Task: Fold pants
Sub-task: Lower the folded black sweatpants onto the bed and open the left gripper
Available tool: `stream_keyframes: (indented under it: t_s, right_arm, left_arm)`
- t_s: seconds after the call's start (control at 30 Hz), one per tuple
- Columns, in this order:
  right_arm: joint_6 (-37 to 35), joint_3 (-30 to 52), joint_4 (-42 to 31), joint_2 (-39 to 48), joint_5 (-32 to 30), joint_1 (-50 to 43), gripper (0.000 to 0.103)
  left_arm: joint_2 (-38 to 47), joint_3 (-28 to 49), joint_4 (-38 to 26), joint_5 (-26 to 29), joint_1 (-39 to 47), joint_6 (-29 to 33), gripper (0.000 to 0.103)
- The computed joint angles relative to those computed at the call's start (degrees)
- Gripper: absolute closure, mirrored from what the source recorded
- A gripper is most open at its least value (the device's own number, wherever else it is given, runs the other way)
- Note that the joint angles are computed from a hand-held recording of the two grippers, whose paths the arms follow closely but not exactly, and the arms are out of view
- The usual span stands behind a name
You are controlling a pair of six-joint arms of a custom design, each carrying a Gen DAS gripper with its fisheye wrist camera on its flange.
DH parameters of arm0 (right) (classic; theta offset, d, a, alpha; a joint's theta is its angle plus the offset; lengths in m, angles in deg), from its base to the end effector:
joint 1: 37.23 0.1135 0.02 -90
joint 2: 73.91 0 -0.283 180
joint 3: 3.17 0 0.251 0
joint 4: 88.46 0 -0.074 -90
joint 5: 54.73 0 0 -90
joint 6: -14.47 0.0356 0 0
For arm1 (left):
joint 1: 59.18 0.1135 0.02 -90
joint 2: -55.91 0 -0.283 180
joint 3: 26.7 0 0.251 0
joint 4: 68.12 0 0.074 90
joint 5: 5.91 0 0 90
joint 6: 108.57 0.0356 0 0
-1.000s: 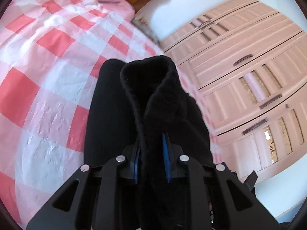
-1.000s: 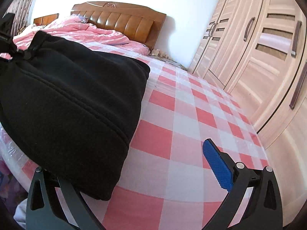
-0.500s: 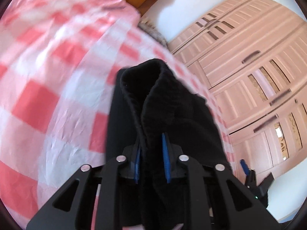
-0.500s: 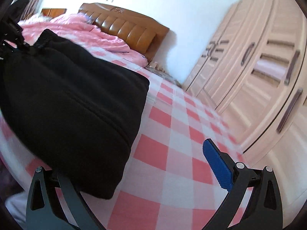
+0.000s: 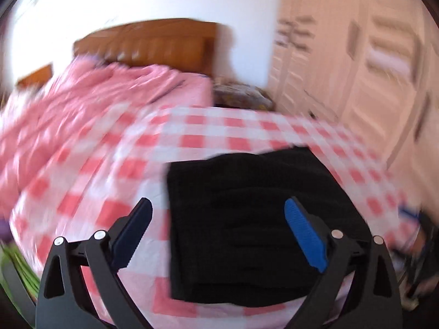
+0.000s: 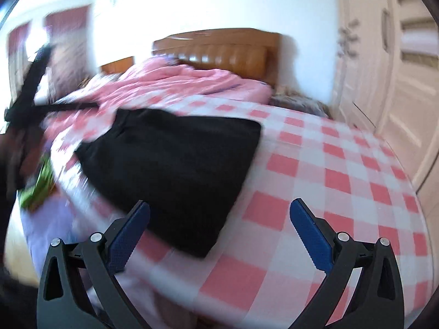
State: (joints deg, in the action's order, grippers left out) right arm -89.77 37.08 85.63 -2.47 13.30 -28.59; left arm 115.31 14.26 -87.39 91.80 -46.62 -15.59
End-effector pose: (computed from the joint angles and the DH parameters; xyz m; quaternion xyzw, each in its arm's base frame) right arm 0.2254 0.0477 0.1872 -0.2575 0.8446 0.1490 0.4451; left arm 0.1967 0.0389 0.2109 -0.0453 0.8950 -0.0004 0.4438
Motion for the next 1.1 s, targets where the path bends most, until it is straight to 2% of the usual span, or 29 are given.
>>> stream_keyframes:
  t_s: [0.1,0.17,0.23,0.3,0.33,0.43,0.5,0.57,0.77,0.93,1.0,1.03,1.1]
  right_arm:
    - [2.43,7.32,0.07,8.34,5.96,2.99,0.004]
    - [3.44,13.06,-3.27,12.77,8.01,4.3,0.004]
    - [4.61,14.02,-3.18,13.3,7.79,4.68,0.004]
    - [3.58,12.64,-0.54,13.09,7.23,4.53,0.004]
    - [2.45,12.48,0.42,13.86,7.47,4.83,0.004]
    - [0.72,15.62,-0.1,18.27,10.6,7.78,0.004]
    - [1.2,20.14,-0.93,21.9,10.71,9.23,0.004]
    - [2.15,26.27,-5.23,25.56,12.62,11.05,0.004]
    - [1.71,47.06,-20.78,37.62,12.05,16.74,0.004]
    - [-0.62,60.95,-30.17,45.89,13.82,24.46,0.004]
    - [-3.76,68.47,-37.38,51.63,14.17,27.74,0.004]
    - [-5.7,70.61,-40.1,53.58,13.33,28.96,0.004]
    - [-7.41,71.88,-40.86,54.64,14.12,30.44,0.004]
  left_arm:
    - [7.17,0.55,3.83,-8.24,-10.02,-0.69,0.006]
    - [12.2,1.01,5.99,-9.93,-12.48,-1.17,0.008]
    - [16.9,0.96,3.89,-7.28,-10.89,-0.17,0.016]
    - [12.54,-4.33,6.68,-0.96,-6.29,2.38,0.016]
    - [10.7,-5.4,6.01,0.79,-4.55,3.93,0.016]
    - [8.53,-6.83,5.53,1.07,-3.46,5.54,0.016]
    - [8.49,-7.71,7.17,-0.84,-5.2,4.41,0.016]
    - [8.4,-8.44,8.3,-1.4,-5.53,3.67,0.015]
    - [6.01,-11.02,9.97,-2.38,-6.76,2.21,0.015]
    - [4.16,-13.21,11.52,-2.03,-6.58,2.87,0.015]
    - [3.72,-14.21,12.7,-1.64,-6.47,3.2,0.015]
    - [3.35,-14.44,12.67,-1.24,-6.26,3.23,0.015]
    - [2.92,-14.37,11.95,0.03,-5.05,3.54,0.015]
